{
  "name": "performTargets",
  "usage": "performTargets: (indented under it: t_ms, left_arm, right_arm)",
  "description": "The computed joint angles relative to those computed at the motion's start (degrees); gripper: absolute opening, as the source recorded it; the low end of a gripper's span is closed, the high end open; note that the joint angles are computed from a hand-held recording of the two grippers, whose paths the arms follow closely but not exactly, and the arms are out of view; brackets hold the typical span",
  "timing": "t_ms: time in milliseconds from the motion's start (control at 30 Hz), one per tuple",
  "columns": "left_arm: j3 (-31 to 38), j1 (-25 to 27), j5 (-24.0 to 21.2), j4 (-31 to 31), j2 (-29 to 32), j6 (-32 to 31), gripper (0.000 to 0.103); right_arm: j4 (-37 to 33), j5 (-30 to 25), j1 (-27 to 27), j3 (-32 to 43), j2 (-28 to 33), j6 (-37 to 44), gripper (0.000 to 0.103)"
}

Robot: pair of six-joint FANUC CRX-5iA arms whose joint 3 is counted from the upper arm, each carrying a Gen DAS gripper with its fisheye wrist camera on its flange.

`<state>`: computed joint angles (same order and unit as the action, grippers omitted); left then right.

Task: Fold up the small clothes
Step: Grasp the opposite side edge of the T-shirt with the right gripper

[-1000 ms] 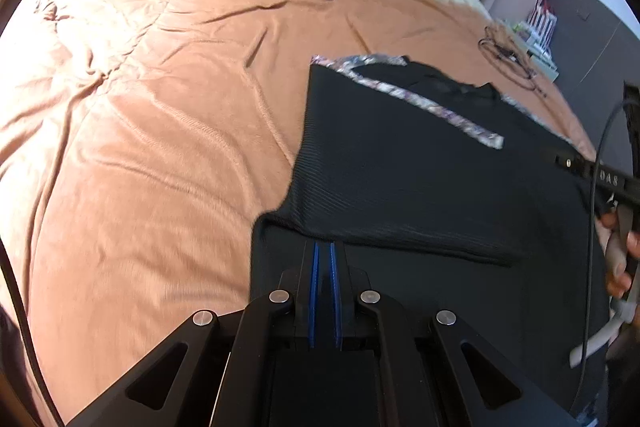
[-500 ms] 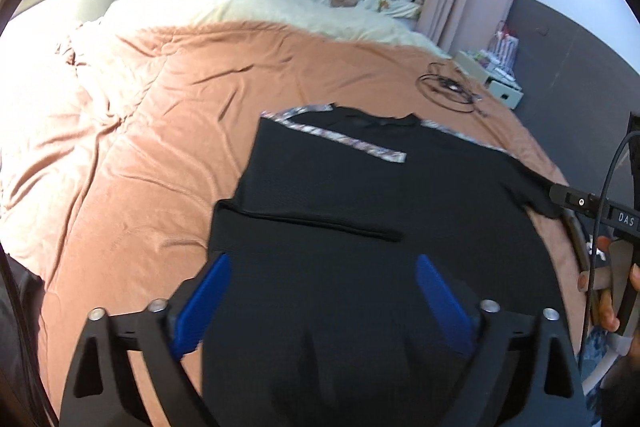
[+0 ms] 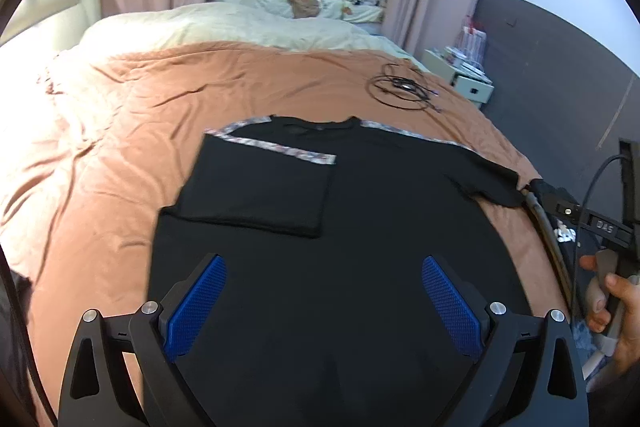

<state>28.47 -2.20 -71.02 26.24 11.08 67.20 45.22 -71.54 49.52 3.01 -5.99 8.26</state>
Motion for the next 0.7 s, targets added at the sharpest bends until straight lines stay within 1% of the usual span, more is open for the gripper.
performTargets:
  t_ms: [33, 100, 167, 200, 267, 333, 467, 533, 567, 600, 633, 700]
  left_arm:
    - [0.18, -0.64, 0.23, 0.03, 0.33, -0.03, 0.099]
    - [1.27, -2.21, 0.51, -0.68, 1.46, -0.03, 0.098]
    - [2.32, -3.88, 1.02, -1.25, 2.68, 0.02, 0.094]
    - [2.83, -4.82, 1.49, -1.15, 3.63, 0.04, 0.093]
    - [3.51, -5.94, 1.97, -1.11, 4.89, 0.26, 0.09]
    - [5.69, -7.45, 1.5, -1.7, 7.27, 1.09, 0.08]
    - [9.25, -9.91, 1.5, -2.55, 11.26, 3.15, 0.073]
    - [11.84, -11.17, 1.13, -3.49, 13.79, 4.51, 0.064]
    - [13.7, -11.71, 0.48, -3.97, 15.3, 5.26, 0.063]
    - [16.2, -12.45, -0.3, -4.57, 17.35, 6.24, 0.06]
    - [18.09, -12.96, -0.91, -4.93, 18.83, 6.91, 0.057]
    - [22.78, -14.07, -2.26, -5.21, 22.59, 8.03, 0.053]
  right_arm:
    - [-0.04, 0.75, -0.69, -1.35, -0.71, -1.83, 0.102]
    - [0.14, 1.4, -1.39, -3.83, -2.11, -4.52, 0.094]
    - [-0.19, 3.01, -3.29, -5.53, -2.91, -5.8, 0.088]
    - [-0.41, 4.74, -4.61, -6.67, -3.59, -6.4, 0.085]
    - [-0.69, 8.05, -6.96, -9.37, -4.89, -8.71, 0.083]
    - [-1.3, 10.61, -9.12, -10.88, -5.25, -10.39, 0.081]
    - [-3.64, 18.85, -15.12, -14.09, -5.54, -12.88, 0.074]
    - [-5.28, 22.73, -17.94, -15.0, -4.98, -13.87, 0.07]
    - [-6.12, 25.53, -19.7, -15.68, -4.66, -14.78, 0.068]
    - [-6.96, 27.03, -20.88, -16.07, -4.46, -15.43, 0.066]
    - [-8.05, 29.43, -22.49, -16.32, -3.85, -15.89, 0.065]
    - [-8.41, 31.93, -24.31, -16.54, -2.91, -16.65, 0.063]
